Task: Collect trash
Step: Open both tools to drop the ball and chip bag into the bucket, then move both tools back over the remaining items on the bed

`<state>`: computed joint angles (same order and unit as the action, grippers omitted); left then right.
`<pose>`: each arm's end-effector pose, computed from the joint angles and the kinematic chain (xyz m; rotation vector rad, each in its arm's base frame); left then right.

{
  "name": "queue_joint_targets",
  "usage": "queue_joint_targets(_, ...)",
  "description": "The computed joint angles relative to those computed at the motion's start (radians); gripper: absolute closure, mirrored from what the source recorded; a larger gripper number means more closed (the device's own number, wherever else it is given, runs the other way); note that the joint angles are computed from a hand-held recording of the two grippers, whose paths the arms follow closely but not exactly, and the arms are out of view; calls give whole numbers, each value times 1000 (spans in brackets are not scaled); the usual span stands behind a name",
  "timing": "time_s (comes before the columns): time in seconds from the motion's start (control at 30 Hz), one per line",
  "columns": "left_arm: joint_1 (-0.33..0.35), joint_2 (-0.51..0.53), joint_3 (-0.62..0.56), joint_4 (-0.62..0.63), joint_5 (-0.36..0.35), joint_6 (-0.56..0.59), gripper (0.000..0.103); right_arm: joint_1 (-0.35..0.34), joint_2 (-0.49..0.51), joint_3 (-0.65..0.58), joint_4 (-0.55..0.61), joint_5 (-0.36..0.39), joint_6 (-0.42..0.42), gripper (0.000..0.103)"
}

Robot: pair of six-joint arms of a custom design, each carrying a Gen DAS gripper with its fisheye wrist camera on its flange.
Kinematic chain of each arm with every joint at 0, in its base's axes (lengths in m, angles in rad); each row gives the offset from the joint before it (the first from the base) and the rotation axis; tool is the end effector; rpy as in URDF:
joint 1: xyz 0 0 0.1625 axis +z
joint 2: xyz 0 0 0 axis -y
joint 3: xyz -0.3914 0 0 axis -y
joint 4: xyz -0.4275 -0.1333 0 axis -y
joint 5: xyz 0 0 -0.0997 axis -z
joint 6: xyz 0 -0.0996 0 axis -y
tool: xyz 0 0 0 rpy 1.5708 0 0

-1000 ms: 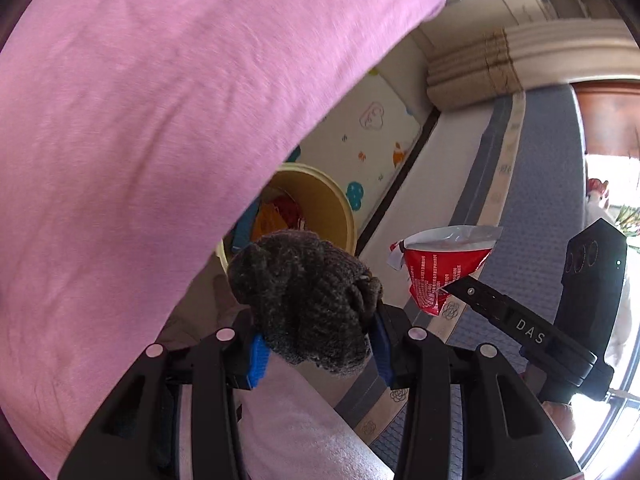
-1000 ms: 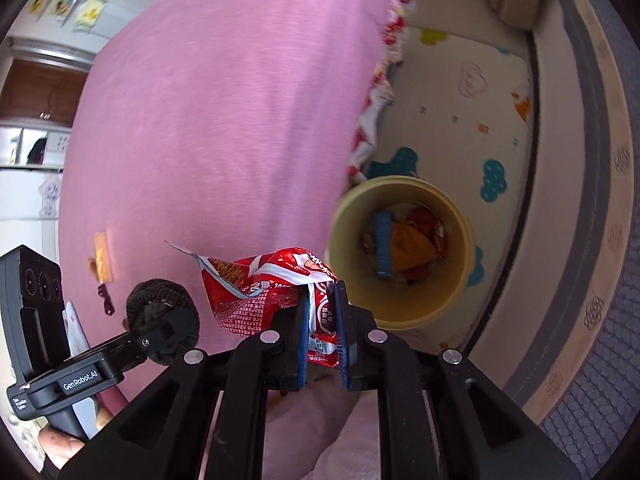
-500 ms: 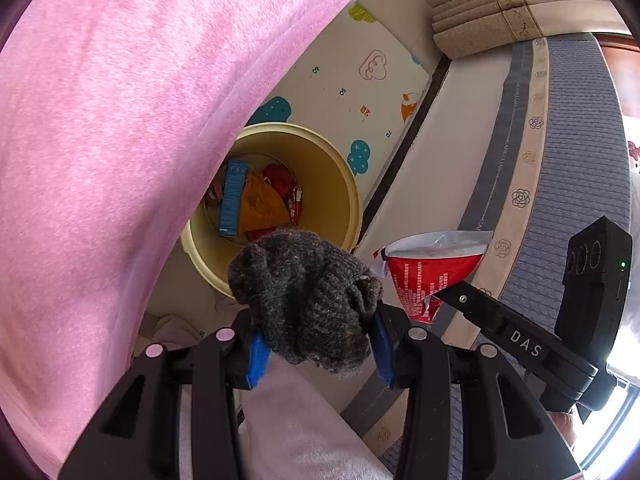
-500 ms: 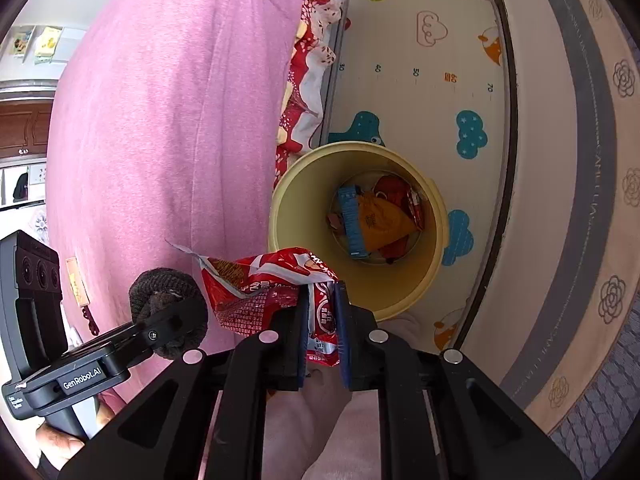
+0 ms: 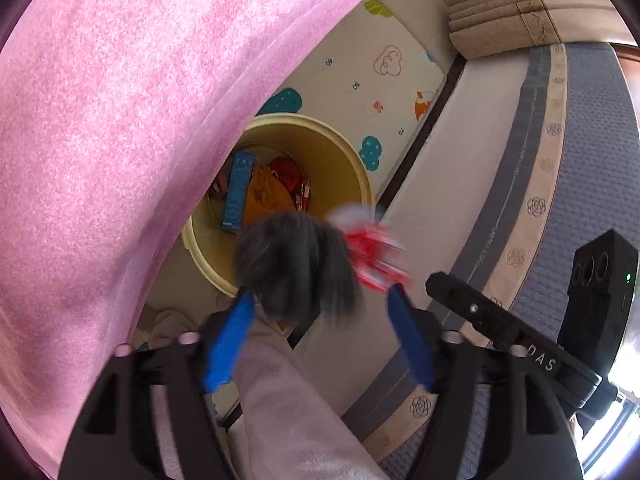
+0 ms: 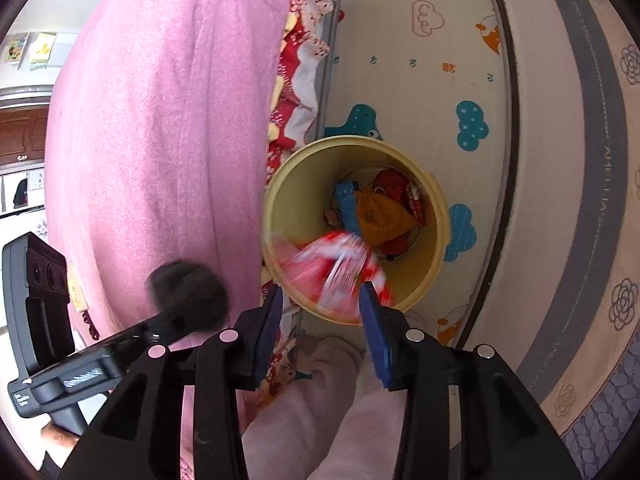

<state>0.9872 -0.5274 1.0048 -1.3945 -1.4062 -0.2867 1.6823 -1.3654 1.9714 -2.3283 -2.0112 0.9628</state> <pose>-0.2814 -0.6977 0.0244 0.4618 2.5909 0.7172 0.1507 -0.5299 0.2282 -1.1980 -2.5274 0.5027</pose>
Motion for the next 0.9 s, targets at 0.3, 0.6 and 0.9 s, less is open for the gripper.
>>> queue_joint_targets(0.3,8,8,-27,31,-37,9,29,8,-34,1,65,-37,43,64)
queue_joint_targets(0.6,1,-34,-76,32,-8,35,29,62,20,-110,133,-73,27,64)
queue_joint_targets(0.9,34,-135,-134,17,16,-10,29,163,238,-394,234,-64,-73,64)
